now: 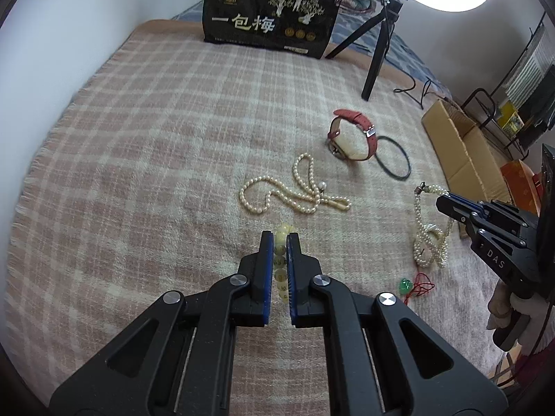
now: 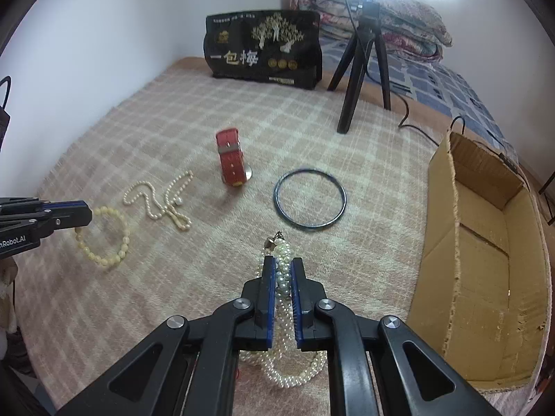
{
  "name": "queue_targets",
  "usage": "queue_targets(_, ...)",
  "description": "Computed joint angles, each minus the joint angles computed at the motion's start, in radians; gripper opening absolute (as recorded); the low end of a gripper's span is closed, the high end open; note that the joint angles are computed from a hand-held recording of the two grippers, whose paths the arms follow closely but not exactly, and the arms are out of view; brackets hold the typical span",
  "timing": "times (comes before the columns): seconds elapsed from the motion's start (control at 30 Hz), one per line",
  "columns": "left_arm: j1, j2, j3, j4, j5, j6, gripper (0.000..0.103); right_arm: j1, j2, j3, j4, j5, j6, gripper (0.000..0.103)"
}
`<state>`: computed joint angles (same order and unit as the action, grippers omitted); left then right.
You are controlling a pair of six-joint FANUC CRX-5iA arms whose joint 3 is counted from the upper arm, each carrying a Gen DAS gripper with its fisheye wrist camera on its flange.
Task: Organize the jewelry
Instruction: 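Lift and carry the bracelet in the left gripper while the right gripper carries the necklace to the box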
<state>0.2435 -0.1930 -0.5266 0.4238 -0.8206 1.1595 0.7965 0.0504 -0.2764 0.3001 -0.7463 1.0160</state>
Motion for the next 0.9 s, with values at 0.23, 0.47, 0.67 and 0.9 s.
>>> queue_targets(0.23, 0.040, -0.046, -0.024, 0.048, -0.001, -0.047, 0.005, 0.024, -0.055, -0.025, 0.053, 0.022, -0.051, 0.006)
queue_targets(0.47, 0.056, -0.081, -0.040, 0.077, 0.006, -0.076, 0.005, 0.039, -0.105, -0.048, 0.115, 0.046, -0.110, 0.006)
queue_targets(0.67, 0.061, -0.106, -0.050, 0.111, 0.008, -0.104, 0.005, 0.038, -0.162, -0.079, 0.189, 0.076, -0.198, 0.006)
queue_targets(0.9, 0.034, -0.130, -0.048, 0.139, 0.026, -0.122, 0.005, 0.024, -0.219, -0.108, 0.278, 0.105, -0.290, 0.006)
